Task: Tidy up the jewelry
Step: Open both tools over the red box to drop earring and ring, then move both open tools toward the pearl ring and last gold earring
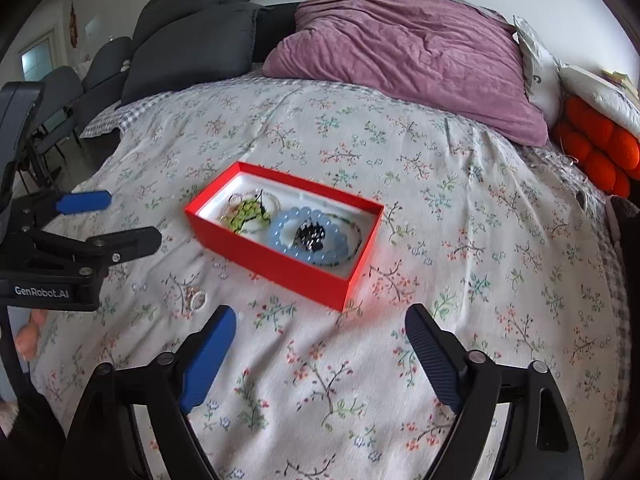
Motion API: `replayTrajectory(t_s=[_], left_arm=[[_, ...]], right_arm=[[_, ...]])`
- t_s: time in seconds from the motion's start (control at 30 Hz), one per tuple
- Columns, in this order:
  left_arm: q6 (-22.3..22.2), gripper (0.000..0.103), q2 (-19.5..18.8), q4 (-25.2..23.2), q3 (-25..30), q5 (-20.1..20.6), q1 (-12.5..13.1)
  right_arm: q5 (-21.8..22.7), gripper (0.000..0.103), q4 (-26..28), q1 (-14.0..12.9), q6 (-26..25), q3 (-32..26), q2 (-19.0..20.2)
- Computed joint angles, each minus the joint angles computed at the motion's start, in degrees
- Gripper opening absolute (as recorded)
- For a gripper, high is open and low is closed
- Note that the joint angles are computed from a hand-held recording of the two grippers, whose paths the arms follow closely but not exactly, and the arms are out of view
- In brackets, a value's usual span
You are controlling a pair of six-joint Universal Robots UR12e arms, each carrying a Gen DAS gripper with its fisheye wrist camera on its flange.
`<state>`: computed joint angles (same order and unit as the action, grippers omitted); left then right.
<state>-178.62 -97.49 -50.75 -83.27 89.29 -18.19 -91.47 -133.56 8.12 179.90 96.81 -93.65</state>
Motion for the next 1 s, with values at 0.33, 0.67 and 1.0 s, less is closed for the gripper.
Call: replayTrajectory(t_s=[0.33, 0.67, 1.0], left_arm=[[2.7, 0.102, 1.9, -4.0, -2.3, 0.2, 1.1], [6.7, 0.102, 2.2, -7.7, -4.3, 1.5, 2.5], [8.7, 0.102, 2.2, -7.0, -5.8, -1.0, 3.8]], right_arm=[[-2.2, 0.092, 5.0, 1.5, -1.3, 0.5, -0.3], [-2.7, 0.092, 6.8, 2.0, -1.2, 0.6, 0.1], [2.2, 0.092, 8.0, 2.9, 0.8, -1.3, 3.2]])
